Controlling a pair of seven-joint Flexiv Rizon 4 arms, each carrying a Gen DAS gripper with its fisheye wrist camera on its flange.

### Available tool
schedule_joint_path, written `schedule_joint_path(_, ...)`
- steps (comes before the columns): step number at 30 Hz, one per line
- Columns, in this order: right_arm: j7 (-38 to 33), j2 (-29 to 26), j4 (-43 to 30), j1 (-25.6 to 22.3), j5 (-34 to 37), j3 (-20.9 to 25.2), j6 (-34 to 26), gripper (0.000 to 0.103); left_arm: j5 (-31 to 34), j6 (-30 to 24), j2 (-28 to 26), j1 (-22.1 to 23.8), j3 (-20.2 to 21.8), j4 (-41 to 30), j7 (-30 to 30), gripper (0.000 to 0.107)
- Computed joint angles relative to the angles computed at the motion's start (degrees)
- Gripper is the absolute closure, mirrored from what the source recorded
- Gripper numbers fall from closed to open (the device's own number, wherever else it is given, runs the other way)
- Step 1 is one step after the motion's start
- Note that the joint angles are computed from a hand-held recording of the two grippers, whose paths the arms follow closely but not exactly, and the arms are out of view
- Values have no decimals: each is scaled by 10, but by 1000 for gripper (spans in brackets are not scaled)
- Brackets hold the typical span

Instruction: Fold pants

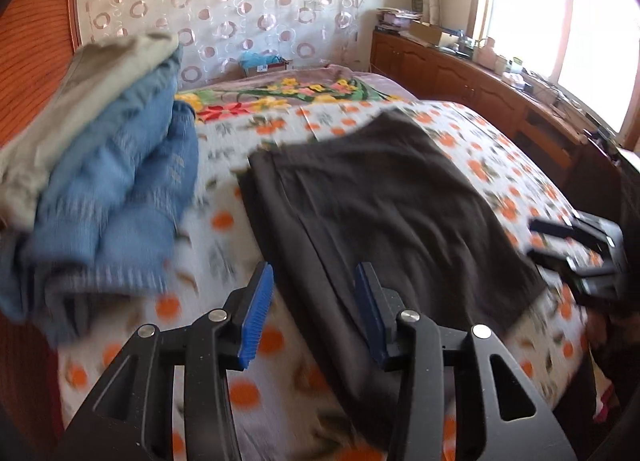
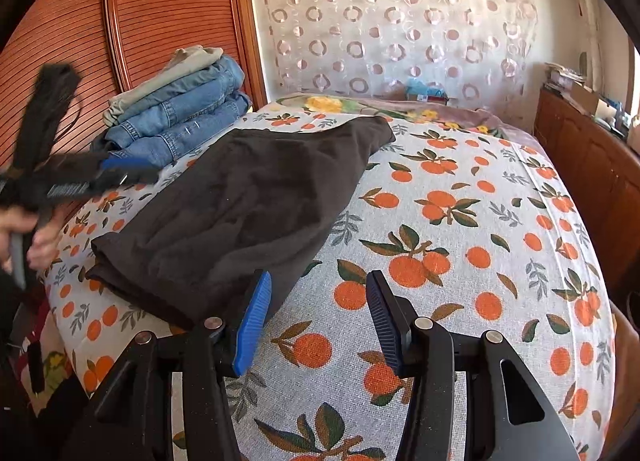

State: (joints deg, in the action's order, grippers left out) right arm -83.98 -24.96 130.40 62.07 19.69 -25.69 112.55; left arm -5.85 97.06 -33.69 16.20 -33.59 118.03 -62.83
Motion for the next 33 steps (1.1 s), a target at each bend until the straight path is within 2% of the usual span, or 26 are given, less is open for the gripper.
schedule_joint_path(6, 8, 2, -2, -21, -5, 20, -3, 52, 33, 39, 4, 60, -55, 78, -36, 63)
schedule_joint_path(10, 10, 1, -3, -17, -7, 14, -5, 52, 74, 68, -11, 114, -108, 108, -73, 63)
schedule_joint_path(12, 11, -1, -4, -14, -8, 11, -6, 52, 90, 71, -14, 124, -117, 111, -88, 63)
schedule_joint_path(14, 12, -1, -3, -14, -9, 11, -5, 52, 104, 67, -19, 129, -122, 109, -102, 74)
schedule_joint_path(16, 14, -2, -3, -11, -8, 8, -5, 52, 115, 67, -19, 128, -118, 108, -110, 79)
schedule_joint_path(17, 15, -2, -3, -11, -9, 8, -5, 52, 119, 85, -18, 112, -101, 106, -116, 89)
schedule_joint_path(18, 15, -1, -2, -12, -10, 9, -4, 52, 123, 92, -15, 99, -86, 104, -122, 95)
schedule_joint_path(20, 14, -1, -2, -14, -12, 11, -4, 52, 133, 86, -15, 94, -80, 100, -129, 99)
schedule_joint_path(27, 15, 0, -1, -14, -14, 11, -5, 52, 160, 111, 5, 105, -80, 114, -162, 102)
schedule_joint_path(33, 14, -2, -3, -16, -16, 13, -6, 52, 170, 88, 18, 122, -87, 130, -172, 102)
